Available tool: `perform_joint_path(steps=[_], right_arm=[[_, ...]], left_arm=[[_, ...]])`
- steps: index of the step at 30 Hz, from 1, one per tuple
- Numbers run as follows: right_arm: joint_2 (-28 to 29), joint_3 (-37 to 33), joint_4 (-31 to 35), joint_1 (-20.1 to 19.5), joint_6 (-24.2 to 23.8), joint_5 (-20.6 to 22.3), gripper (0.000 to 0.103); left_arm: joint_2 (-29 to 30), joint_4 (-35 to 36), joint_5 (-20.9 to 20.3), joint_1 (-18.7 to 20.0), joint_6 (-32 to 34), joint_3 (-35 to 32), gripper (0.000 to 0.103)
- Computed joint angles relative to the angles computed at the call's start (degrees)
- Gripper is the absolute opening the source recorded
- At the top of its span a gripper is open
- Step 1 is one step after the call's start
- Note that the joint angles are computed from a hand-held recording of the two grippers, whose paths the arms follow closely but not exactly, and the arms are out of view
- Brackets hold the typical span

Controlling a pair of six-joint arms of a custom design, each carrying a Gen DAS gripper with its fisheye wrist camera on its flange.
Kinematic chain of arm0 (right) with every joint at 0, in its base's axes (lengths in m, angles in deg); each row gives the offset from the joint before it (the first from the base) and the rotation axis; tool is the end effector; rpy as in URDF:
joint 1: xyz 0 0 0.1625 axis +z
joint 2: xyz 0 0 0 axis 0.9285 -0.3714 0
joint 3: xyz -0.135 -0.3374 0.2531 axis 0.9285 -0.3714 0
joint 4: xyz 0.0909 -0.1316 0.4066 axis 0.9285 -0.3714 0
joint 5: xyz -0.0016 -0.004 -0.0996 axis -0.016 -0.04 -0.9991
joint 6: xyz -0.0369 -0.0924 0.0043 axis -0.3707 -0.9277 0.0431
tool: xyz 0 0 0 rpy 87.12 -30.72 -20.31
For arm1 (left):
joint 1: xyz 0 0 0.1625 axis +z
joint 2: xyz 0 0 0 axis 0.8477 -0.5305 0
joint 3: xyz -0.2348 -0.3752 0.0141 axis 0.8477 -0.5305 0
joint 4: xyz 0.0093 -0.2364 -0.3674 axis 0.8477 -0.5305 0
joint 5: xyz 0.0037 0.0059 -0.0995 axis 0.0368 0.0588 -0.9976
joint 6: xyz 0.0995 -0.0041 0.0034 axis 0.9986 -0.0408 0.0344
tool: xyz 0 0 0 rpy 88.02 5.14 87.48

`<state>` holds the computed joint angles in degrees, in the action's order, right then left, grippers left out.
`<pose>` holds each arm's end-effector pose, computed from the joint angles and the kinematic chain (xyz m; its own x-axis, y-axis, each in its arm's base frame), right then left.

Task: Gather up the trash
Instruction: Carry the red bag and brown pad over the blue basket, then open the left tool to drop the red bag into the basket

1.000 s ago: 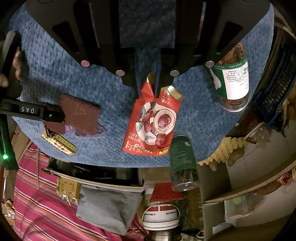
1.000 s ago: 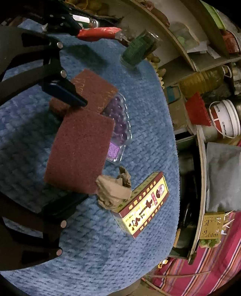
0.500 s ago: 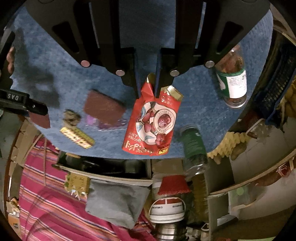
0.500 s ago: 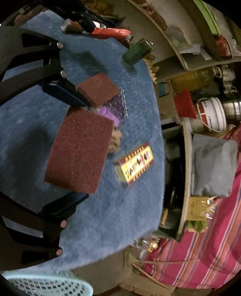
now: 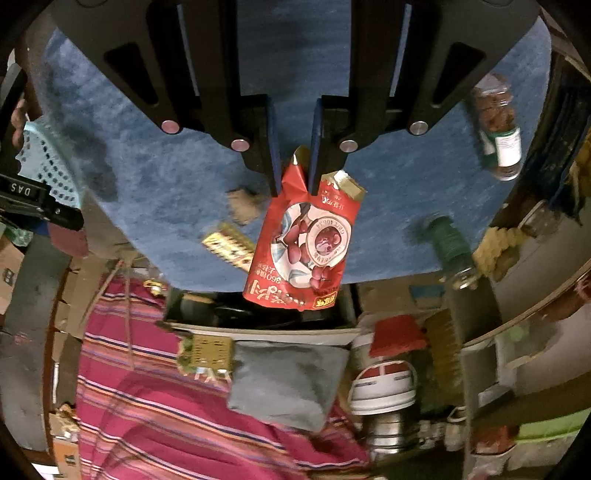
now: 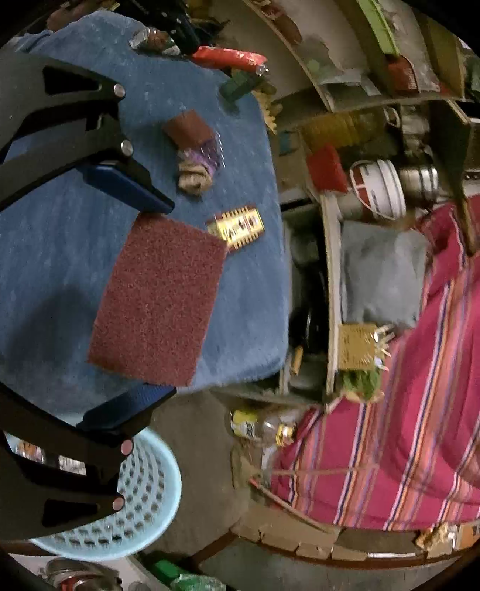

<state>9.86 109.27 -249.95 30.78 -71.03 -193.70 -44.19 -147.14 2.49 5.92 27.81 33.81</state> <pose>0.2413 -0.8248 0.0724 -0.6780 -0.4579 0.5750 -0.7234 0.5544 -0.4114 -0.0875 -0.6825 0.2239 -0.6547 -0.3527 -0.6686 0.4359 0.5465 -0.7151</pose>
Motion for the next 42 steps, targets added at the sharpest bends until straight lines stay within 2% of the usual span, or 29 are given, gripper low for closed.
perform_joint_path(steps=[15,19,22,26,34,38,41,42], right_arm=[[-8.2,3.5,-4.2,-6.0,-1.9,0.4,0.089],[-10.2,4.3,-5.2,-7.9,-1.3,0.3,0.089],[-11.4,4.8,-6.0,-9.3,-2.0,-0.3,0.089],[-12.7,5.3,-6.9,-11.4,-2.4,-1.1,0.089],[-12.3,2.6,-4.8,-13.5,-0.5,-1.5,0.089],[-11.8,1.5,-3.3,-14.3,1.3,-1.2,0.089],[-11.3,1.0,-3.0,-14.6,1.2,-1.5,0.089],[-11.3,1.0,-2.9,-14.6,1.2,-1.5,0.089]], left_arm=[[11.4,10.0,-4.2,-4.0,-1.0,-12.0,0.013],[14.6,15.7,-7.4,-4.5,-4.7,-15.8,0.014],[17.2,18.4,-8.8,-5.1,-5.0,-18.9,0.014],[20.3,23.4,-13.1,-5.3,-6.5,-23.2,0.014],[28.4,31.1,-16.0,-5.3,-4.6,-34.2,0.014],[30.7,35.5,-17.9,-4.9,-4.5,-38.4,0.014],[32.2,36.5,-17.6,-5.0,-3.2,-40.5,0.014],[32.5,36.5,-17.8,-5.0,-3.0,-40.9,0.018]])
